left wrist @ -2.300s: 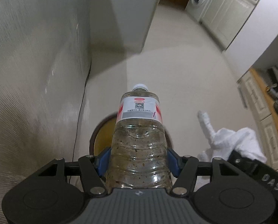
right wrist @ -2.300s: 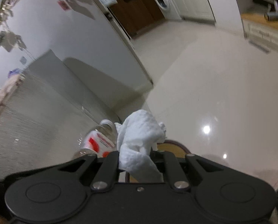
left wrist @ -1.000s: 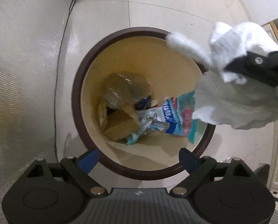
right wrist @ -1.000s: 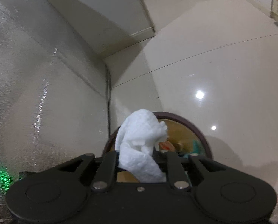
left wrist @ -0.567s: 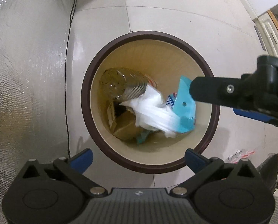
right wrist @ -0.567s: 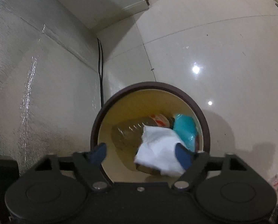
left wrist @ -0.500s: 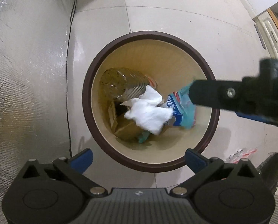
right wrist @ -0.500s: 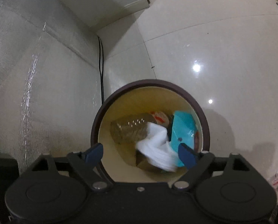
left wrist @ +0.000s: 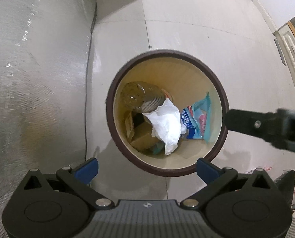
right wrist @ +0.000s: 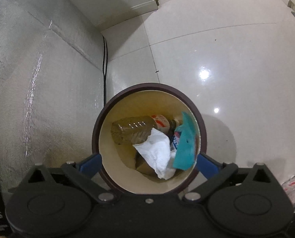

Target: Collect trash

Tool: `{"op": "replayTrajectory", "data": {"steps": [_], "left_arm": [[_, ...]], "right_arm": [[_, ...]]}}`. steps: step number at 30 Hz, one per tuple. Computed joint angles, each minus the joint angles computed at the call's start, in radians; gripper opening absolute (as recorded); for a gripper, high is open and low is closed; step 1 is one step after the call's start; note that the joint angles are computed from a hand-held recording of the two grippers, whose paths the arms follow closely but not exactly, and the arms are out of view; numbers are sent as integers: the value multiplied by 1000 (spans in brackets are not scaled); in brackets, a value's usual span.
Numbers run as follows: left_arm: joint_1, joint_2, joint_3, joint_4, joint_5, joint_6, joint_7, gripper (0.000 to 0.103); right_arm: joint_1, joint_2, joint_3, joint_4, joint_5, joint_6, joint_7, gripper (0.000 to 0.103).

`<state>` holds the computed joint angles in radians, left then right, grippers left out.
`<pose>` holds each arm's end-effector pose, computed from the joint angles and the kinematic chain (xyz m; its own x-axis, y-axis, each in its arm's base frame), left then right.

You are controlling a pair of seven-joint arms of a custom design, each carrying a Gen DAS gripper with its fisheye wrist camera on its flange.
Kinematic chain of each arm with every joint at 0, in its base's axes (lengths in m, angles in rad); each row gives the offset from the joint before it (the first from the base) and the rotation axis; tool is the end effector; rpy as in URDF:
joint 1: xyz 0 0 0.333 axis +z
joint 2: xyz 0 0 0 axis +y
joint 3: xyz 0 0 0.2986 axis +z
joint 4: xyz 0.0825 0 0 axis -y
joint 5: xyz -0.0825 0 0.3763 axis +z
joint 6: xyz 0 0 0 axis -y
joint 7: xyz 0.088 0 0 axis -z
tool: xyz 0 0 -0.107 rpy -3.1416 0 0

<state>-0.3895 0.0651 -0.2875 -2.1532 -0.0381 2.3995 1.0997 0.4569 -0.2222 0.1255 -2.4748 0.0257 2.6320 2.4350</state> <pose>0.4350 -0.3485 0.3765 -0.1843 -0.9747 0.1261 -0.9761 0.1665 -0.1399 0.4012 0.2640 0.4017 -0.2500 -0.9282 -0.2757 -0.9153 0.3195 -0.2454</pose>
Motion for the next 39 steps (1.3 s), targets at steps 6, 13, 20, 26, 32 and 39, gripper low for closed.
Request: {"op": "replayTrajectory", "data": {"steps": [6, 13, 20, 26, 32, 39], "left_arm": [[4, -108, -9, -69, 2, 32, -41, 103], [21, -270, -35, -147, 30, 24, -104, 103], [20, -423, -71, -207, 29, 8, -129, 103], [17, -583, -106, -247, 25, -28, -154, 103], [17, -748, -146, -249, 36, -86, -193, 103], [-1, -879, -174, -206, 19, -121, -183, 103]], "right_arm": [[-12, -76, 26, -28, -70, -41, 92, 103], [-3, -198, 50, -52, -133, -98, 182, 103], [15, -365, 85, -80, -182, -184, 242, 103], [34, -518, 135, -75, -235, -264, 304, 103], [50, -641, 200, -34, -290, -361, 368, 103], [61, -707, 265, 66, -342, -479, 390, 103]]}}
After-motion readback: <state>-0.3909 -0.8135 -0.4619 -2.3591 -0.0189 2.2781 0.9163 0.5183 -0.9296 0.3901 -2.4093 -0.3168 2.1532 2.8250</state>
